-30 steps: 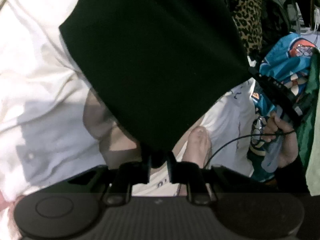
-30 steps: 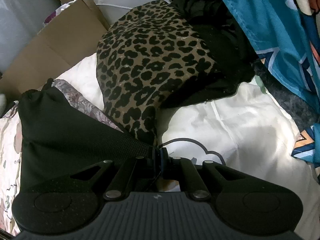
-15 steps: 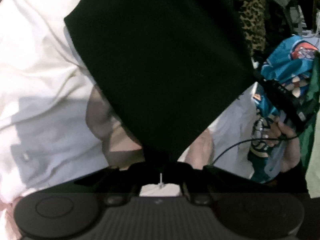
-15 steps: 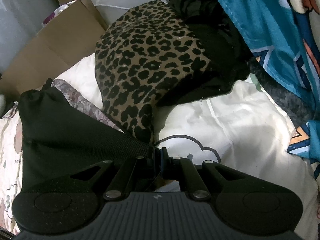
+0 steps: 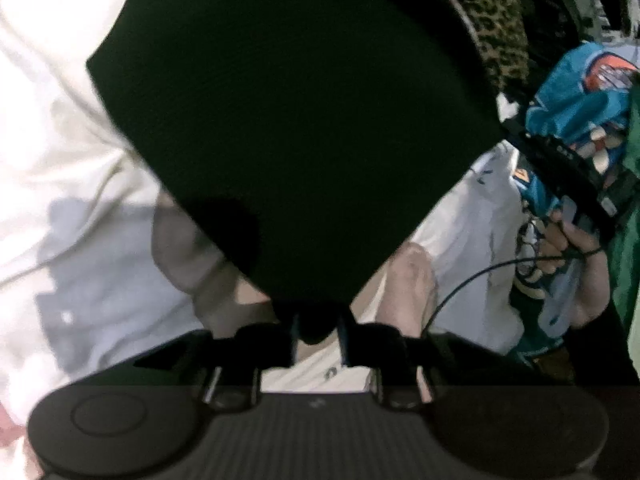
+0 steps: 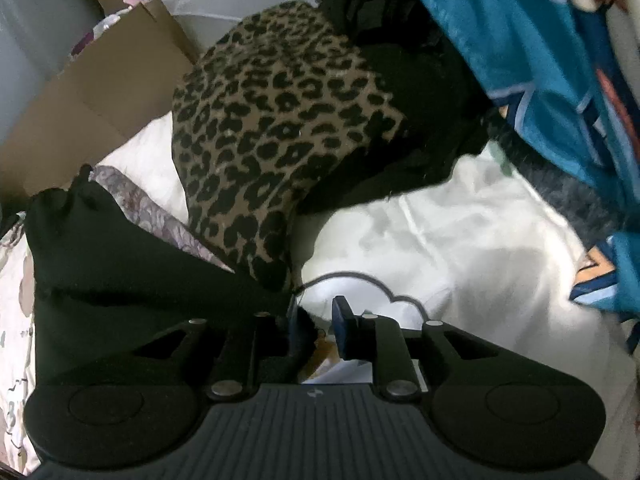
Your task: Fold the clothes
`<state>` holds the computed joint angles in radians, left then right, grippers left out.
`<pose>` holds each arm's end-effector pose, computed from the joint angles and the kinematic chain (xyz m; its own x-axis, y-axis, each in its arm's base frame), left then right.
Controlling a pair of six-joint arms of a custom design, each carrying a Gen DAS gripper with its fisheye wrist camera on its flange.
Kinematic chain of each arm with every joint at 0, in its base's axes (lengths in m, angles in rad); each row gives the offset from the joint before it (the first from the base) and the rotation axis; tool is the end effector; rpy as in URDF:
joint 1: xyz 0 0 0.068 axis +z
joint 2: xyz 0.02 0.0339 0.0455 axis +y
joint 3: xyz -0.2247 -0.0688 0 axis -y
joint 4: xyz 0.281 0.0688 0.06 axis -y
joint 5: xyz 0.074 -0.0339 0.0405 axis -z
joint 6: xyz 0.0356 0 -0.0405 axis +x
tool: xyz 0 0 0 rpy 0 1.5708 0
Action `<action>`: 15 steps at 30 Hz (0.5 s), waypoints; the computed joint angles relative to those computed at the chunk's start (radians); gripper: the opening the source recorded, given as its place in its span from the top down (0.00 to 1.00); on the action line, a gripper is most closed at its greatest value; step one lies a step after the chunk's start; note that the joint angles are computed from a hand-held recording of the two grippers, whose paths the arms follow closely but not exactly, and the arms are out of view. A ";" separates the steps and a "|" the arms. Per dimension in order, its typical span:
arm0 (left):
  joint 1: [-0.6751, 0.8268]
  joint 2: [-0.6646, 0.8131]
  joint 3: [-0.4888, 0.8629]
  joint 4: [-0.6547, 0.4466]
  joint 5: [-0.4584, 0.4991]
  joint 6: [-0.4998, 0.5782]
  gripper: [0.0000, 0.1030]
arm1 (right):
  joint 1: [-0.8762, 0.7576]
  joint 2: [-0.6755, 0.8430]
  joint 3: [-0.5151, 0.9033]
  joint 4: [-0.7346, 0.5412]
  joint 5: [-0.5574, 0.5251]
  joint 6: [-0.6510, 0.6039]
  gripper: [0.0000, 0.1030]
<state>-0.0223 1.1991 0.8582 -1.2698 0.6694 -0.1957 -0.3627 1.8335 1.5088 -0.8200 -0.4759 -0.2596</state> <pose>0.2187 -0.0270 0.1836 -0.9785 -0.1307 0.1597 -0.2014 0.7739 -0.6004 0.3868 -0.1293 0.2015 -0.8583 0.0817 -0.5066 -0.0848 0.9511 0.2971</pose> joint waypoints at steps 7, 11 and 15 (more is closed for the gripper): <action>0.057 0.091 0.209 -0.098 -0.082 0.061 0.77 | -0.006 -0.018 0.024 -0.018 -0.102 0.056 0.80; 0.074 0.178 0.394 -0.167 -0.171 0.050 0.77 | -0.013 -0.042 0.010 -0.033 -0.172 0.107 0.80; 0.078 0.253 0.577 -0.226 -0.220 0.022 0.76 | -0.010 -0.041 0.037 -0.089 -0.225 0.068 0.80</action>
